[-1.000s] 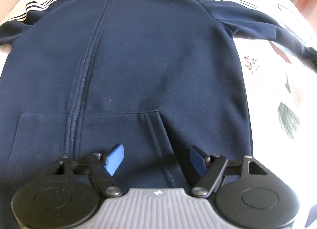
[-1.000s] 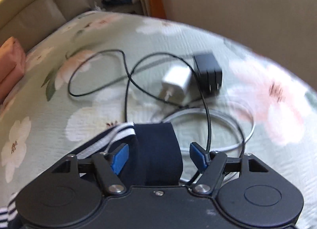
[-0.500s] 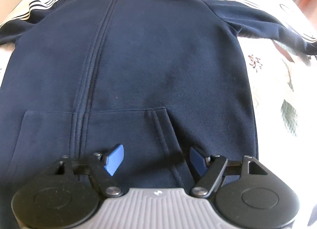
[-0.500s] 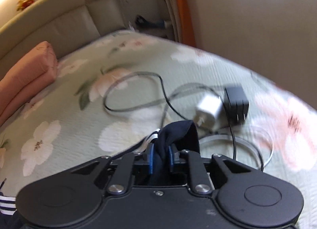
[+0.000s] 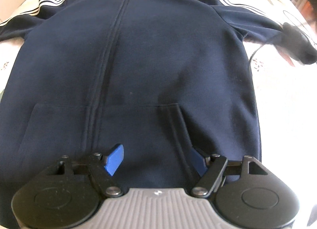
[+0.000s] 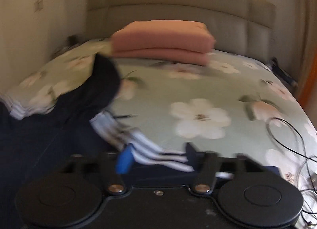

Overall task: Fold large clothes
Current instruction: 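Lift the sleeve cuff with the right tool and carry it across the hoodie body, then lay the sleeve across the body and open the right tool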

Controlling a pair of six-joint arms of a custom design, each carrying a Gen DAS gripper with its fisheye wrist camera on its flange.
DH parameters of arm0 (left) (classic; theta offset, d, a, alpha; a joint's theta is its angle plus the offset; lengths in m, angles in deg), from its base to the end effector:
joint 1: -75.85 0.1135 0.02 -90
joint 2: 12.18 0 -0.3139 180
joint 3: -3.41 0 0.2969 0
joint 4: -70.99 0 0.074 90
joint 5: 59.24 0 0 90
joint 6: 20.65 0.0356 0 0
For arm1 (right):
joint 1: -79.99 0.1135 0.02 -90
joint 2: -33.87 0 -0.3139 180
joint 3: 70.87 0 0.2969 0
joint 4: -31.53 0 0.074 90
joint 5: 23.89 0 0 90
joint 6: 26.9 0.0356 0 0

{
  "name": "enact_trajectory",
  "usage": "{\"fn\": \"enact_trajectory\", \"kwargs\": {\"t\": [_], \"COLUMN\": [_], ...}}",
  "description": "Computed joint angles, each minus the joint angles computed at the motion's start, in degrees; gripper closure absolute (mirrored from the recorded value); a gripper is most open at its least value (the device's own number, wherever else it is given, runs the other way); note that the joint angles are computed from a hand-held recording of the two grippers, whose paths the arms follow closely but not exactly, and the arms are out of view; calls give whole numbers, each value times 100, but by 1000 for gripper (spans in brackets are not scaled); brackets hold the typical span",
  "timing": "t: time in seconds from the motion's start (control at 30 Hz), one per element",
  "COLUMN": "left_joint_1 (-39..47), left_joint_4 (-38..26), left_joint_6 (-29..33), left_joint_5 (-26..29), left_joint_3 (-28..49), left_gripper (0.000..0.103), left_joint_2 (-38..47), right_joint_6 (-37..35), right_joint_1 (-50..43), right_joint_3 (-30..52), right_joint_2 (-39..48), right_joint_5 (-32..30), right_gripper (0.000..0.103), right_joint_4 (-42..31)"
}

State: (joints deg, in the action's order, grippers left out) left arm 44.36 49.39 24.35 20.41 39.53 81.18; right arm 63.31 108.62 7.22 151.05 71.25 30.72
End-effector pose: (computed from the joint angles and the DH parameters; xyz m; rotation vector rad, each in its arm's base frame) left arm 0.1911 -0.1095 0.0702 -0.3637 2.8543 0.0306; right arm 0.4209 0.2261 0.1353 -0.5108 2.2109 0.1654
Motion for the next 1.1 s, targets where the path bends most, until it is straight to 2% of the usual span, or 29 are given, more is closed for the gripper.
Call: {"fn": "enact_trajectory", "kwargs": {"t": [0.17,0.23,0.33,0.67,0.7,0.73,0.77,0.8,0.87,1.0,1.03,1.1], "left_joint_1": [277,378,476,373,394,428,472,501,606,1219,1518,2426], "left_joint_4": [129,246,315,421,435,452,473,509,608,983,1058,1016], "left_joint_6": [-3,30,65,72,79,110,163,208,351,1018,1309,2118], "left_joint_5": [32,38,63,189,215,239,264,278,336,548,738,1454], "left_joint_3": [-237,-292,-368,-383,-422,-459,-515,-596,-805,-1114,-1222,-1336], "left_gripper": [27,27,27,27,27,27,27,27,27,27,30,34], "left_joint_2": [-127,-46,-13,63,24,-19,-90,-174,-360,-513,-623,-893], "right_joint_6": [42,64,51,-1218,-1201,-1105,-933,-650,-206,441,586,853], "right_joint_1": [-265,-538,-838,-1175,-1202,-1251,-1316,-1384,-1432,-1241,-1079,-723], "right_joint_3": [-637,-661,-687,213,432,701,835,846,610,-20,-150,-203], "right_joint_2": [3,101,224,1143,1305,1456,1503,1448,1168,324,64,-307], "right_joint_5": [489,674,1068,1645,1664,1628,1498,1330,1231,1020,1062,1162], "right_gripper": [24,24,23,23,25,48,83,91,91,91,91,91], "right_joint_4": [117,34,364,44,-137,-429,-606,-702,-625,-547,-588,-746]}}
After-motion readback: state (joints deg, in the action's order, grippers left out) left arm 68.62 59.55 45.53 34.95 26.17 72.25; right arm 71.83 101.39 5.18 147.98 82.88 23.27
